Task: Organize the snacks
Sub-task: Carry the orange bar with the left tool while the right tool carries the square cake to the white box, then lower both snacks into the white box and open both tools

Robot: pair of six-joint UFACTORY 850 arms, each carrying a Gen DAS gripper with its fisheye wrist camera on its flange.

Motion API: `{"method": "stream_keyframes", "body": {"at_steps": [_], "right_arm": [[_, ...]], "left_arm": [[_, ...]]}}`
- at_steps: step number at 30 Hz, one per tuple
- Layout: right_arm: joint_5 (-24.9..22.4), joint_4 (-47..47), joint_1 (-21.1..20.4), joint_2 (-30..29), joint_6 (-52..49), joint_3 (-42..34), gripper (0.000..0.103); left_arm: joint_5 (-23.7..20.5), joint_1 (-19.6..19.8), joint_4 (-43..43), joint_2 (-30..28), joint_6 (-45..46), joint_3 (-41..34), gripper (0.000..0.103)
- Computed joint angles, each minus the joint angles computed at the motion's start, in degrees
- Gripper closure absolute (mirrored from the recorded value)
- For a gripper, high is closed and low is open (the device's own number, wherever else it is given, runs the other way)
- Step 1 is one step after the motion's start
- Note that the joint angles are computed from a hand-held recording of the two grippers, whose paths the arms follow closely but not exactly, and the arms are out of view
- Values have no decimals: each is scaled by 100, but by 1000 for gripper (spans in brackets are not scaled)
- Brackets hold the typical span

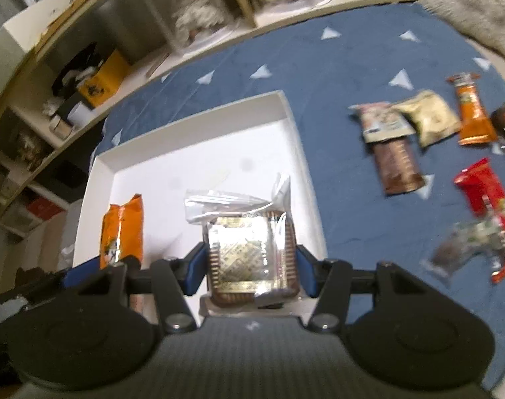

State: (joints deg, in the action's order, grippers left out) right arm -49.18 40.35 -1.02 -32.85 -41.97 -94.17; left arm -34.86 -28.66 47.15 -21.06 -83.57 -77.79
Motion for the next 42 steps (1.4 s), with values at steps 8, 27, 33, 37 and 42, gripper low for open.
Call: {"method": "stream_keyframes", "body": {"at_steps": [8,27,33,37,42], "right_arm": [[-20,-421,333,-141,501,4,42],[-305,-434,394,-410,781,-287,35],[-356,-432,346,-360,674,-292,35],[-337,-420,309,-284,546,-223,35],[-344,-380,219,-196,391,-129,35]], "left_arm": [[180,180,-870,-258,959,-137,64],[235,289,-1225,-353,1123,-166,62],[180,230,-1114,-318,1037,-170,49],[134,175,-909,-192,778,-74,47],[13,112,-770,-105,598,-27,43]]}}
